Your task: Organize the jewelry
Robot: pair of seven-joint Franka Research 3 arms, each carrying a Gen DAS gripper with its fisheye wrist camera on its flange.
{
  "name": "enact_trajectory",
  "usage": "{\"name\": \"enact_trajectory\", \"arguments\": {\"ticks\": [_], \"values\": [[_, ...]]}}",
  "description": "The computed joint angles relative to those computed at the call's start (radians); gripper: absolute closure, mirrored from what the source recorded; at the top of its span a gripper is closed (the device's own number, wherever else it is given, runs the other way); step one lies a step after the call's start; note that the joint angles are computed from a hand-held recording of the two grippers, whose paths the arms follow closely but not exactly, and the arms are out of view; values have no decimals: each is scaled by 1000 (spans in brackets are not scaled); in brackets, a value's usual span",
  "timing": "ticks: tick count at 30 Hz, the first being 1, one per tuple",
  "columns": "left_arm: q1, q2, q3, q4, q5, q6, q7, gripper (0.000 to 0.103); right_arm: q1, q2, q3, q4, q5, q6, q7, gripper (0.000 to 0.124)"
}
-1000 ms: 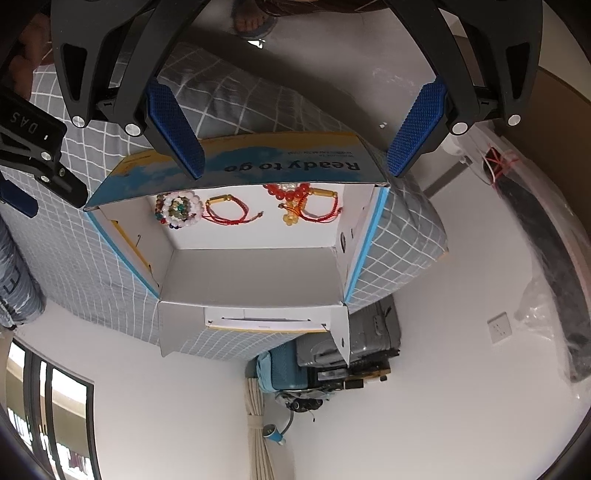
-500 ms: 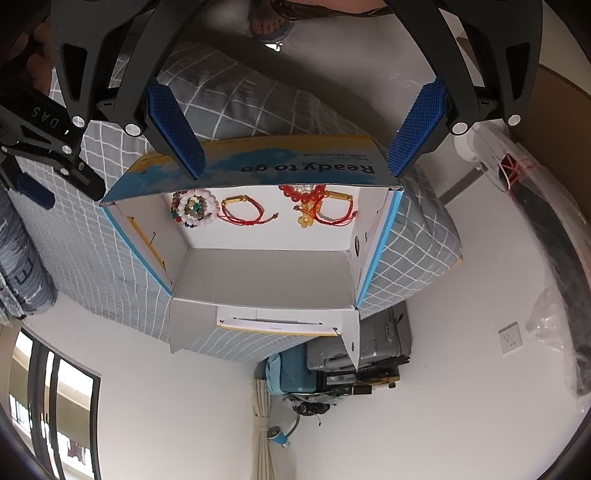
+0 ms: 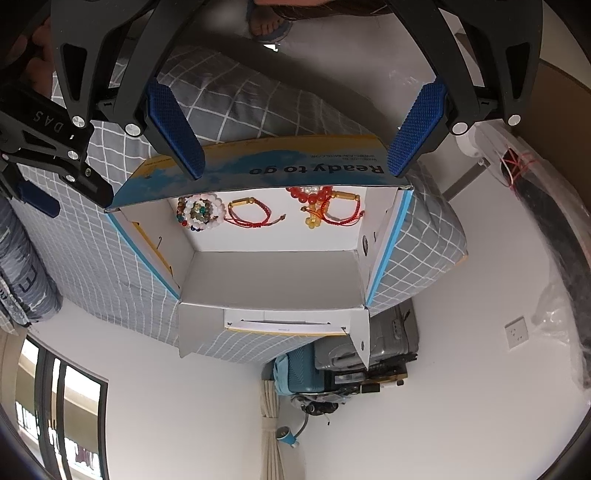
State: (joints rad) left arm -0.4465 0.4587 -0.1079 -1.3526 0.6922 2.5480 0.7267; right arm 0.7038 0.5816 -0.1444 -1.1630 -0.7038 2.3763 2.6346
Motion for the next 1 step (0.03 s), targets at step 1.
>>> {"name": "enact_trajectory", "arguments": {"ticks": [1], "values": [[-2, 0, 1, 1, 2, -2, -1, 6, 0, -1, 0, -2, 0, 1, -1, 32]]}}
